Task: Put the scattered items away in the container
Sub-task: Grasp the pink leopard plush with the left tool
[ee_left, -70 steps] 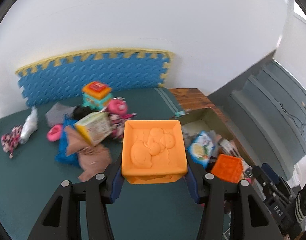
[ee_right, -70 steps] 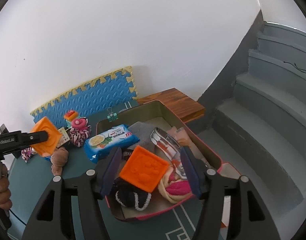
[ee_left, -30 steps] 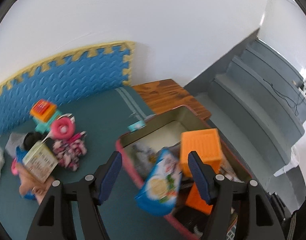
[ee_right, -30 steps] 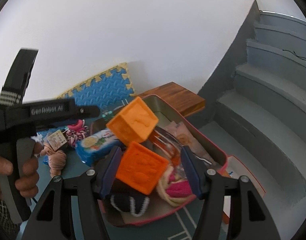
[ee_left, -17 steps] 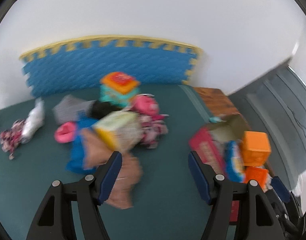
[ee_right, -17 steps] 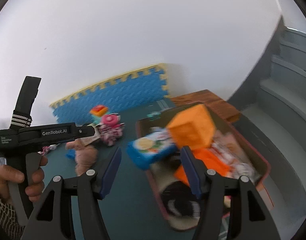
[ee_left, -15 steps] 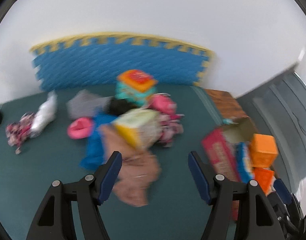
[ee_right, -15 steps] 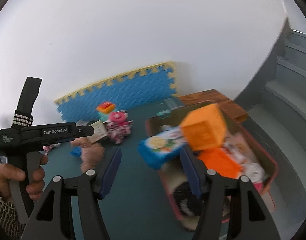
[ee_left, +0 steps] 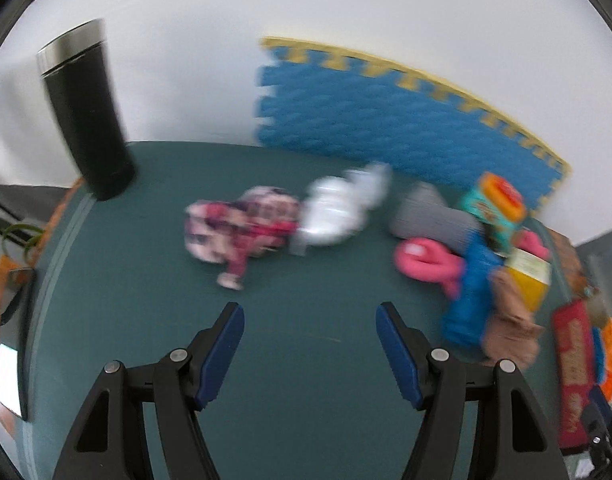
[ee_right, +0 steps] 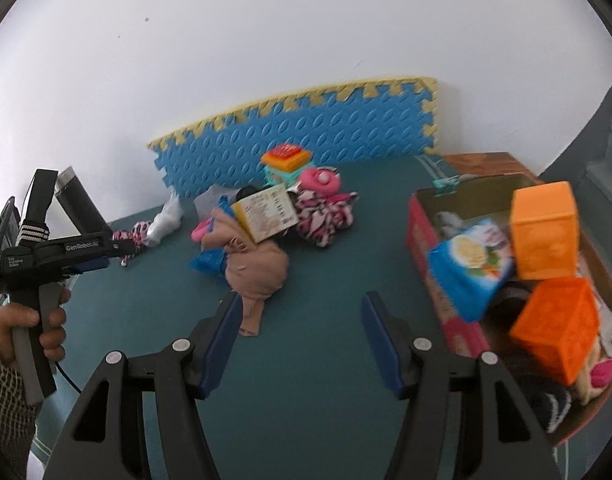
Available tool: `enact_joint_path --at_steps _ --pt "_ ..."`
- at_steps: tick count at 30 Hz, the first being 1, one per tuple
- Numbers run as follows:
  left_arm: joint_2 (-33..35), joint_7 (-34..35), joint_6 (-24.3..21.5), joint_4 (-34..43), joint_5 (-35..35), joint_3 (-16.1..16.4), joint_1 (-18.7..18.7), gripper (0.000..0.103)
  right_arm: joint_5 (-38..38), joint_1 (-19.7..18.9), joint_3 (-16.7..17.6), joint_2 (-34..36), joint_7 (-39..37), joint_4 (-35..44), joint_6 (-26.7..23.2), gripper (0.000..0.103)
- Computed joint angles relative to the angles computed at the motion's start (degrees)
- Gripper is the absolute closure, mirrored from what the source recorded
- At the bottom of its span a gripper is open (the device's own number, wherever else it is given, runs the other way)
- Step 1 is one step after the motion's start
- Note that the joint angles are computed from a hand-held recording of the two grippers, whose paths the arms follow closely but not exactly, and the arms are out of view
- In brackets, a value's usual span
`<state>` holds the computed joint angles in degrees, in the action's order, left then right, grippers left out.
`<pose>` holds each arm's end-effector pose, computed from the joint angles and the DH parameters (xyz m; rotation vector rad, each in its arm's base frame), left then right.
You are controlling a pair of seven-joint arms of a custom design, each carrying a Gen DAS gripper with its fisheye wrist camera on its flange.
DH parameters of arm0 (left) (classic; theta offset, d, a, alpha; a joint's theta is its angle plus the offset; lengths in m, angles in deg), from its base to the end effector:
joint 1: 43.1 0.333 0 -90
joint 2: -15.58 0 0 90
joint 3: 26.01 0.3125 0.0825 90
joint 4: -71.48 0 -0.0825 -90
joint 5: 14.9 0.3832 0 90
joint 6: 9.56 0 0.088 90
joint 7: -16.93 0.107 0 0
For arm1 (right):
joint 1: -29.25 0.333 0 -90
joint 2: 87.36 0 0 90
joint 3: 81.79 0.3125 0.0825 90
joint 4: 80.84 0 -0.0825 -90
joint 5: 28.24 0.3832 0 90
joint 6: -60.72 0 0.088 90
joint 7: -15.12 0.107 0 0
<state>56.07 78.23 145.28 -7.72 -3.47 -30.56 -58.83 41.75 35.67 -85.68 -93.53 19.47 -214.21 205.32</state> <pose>0.7279 -0.2589 0.3631 -1.9624 1.9071 -0.7681 0.5156 0.0133 0.4055 -2.0202 1.0708 -0.2466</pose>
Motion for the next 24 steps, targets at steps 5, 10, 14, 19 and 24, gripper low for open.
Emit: enact_joint_path --at_steps 5,10,14,19,24 --pt "3.02 1.24 0.43 3.57 1.66 1.77 0.93 0.033 -1.28 0.98 1.07 0.55 0.76 -0.02 1.66 0.037" --pt "8.73 4.38 -0.63 11.23 3.02 2.66 1.55 0.033 -2.71 1.84 1.79 1.54 1.71 0.21 3.32 0.037" --pt "15.01 12.42 -2.42 20.23 0.95 -0.39 3.89 0.033 -4.02 2.27 2.30 2.63 2.78 0.55 4.54 0.037" --pt "21.56 21.48 -6.92 30.73 -2.88 -2.93 4.37 0.033 -5.54 2.53 3.05 4.50 4.39 1.45 5.81 0.037" --pt "23.42 21.62 -7.92 32.88 -5.17 -1.88 3.55 0.036 -5.45 2.61 3.95 6.37 4.82 2.90 6.79 0.037"
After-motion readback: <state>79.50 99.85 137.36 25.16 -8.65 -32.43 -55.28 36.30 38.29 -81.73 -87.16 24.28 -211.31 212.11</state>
